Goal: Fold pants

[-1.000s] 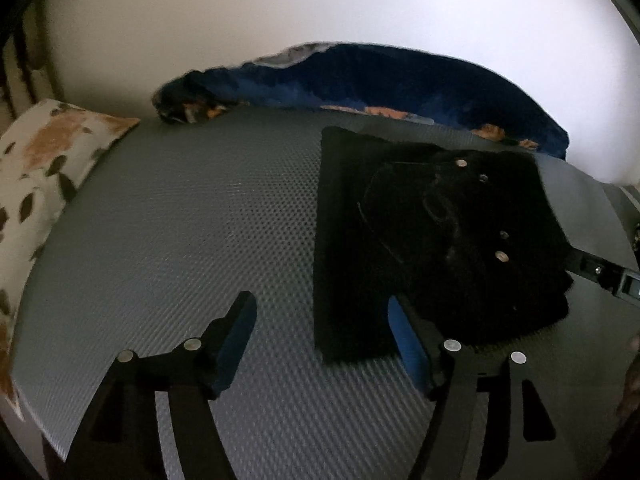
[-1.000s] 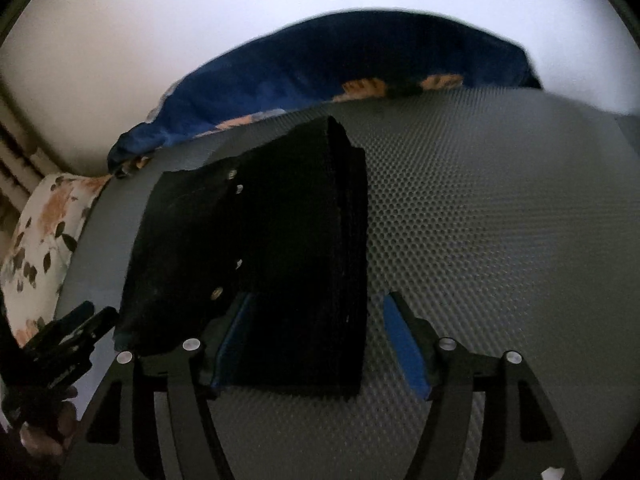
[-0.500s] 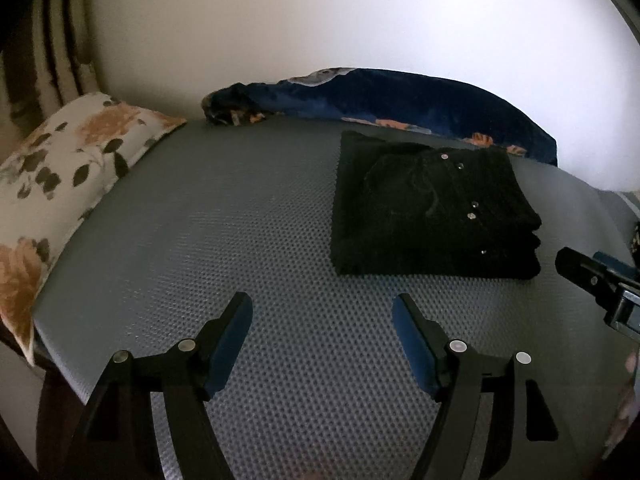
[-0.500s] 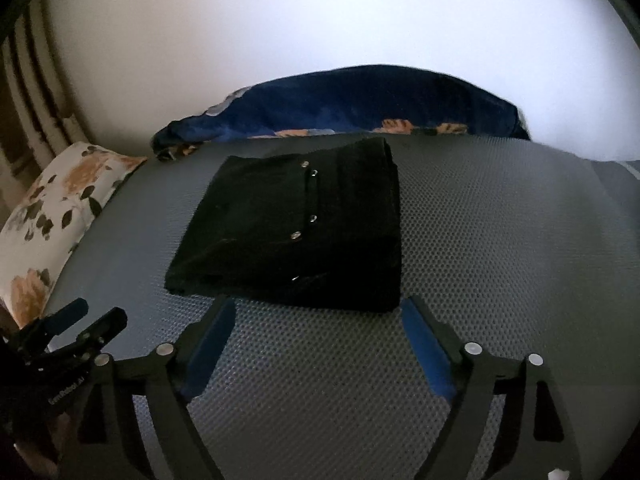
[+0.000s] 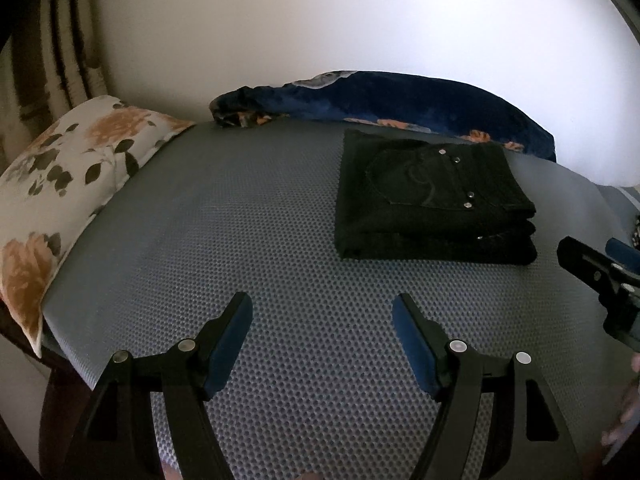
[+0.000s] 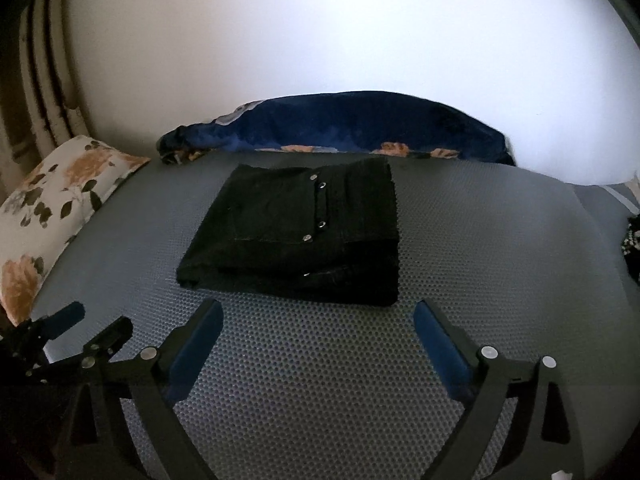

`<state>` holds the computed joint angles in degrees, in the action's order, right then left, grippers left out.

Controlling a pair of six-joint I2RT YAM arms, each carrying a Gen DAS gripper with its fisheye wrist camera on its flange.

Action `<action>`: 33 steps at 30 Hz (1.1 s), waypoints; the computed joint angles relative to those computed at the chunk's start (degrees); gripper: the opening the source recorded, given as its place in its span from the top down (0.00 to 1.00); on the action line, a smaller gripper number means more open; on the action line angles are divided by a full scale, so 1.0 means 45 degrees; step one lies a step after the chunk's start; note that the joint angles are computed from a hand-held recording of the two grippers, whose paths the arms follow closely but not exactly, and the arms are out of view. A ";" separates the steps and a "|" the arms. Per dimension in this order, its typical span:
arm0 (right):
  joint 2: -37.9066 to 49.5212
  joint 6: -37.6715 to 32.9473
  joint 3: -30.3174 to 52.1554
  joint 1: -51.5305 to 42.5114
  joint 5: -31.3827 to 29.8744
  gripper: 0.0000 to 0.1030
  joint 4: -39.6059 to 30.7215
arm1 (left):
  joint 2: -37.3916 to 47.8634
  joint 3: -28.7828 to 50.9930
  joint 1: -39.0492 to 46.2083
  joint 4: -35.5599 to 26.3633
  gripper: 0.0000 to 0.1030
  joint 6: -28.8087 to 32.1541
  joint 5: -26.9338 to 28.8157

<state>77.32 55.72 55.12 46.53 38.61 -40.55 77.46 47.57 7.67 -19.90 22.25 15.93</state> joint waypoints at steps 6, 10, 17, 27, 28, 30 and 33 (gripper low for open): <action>-0.0093 0.0148 -0.0297 0.0035 -0.0153 0.06 0.0299 | -0.0181 -0.0235 -0.0057 0.0029 0.29 0.0070 -0.0125; -0.0269 0.0272 -0.0685 -0.0069 -0.0587 0.06 0.0741 | -0.0198 -0.0273 -0.0077 0.0066 0.29 0.0094 -0.0155; -0.0222 0.0362 -0.0829 -0.0073 -0.0788 0.06 0.0768 | -0.0228 -0.0480 -0.0110 0.0159 0.29 0.0224 -0.0214; 0.0136 0.0397 -0.0794 -0.0027 -0.0799 0.06 0.0638 | -0.0089 -0.0687 -0.0305 0.0348 0.29 0.0189 -0.0488; 0.0139 0.0369 -0.0816 -0.0030 -0.0821 0.06 0.0669 | -0.0084 -0.0710 -0.0326 0.0382 0.29 0.0186 -0.0536; 0.0193 0.0385 -0.0818 -0.0048 -0.0835 0.06 0.0639 | -0.0050 -0.0679 -0.0331 0.0375 0.29 0.0185 -0.0498; 0.0232 0.0424 -0.0855 -0.0058 -0.0868 0.06 0.0637 | -0.0063 -0.0787 -0.0336 0.0470 0.29 0.0208 -0.0527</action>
<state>78.36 57.63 51.27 46.27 34.70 -37.68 77.17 44.02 6.16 -17.78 23.19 13.56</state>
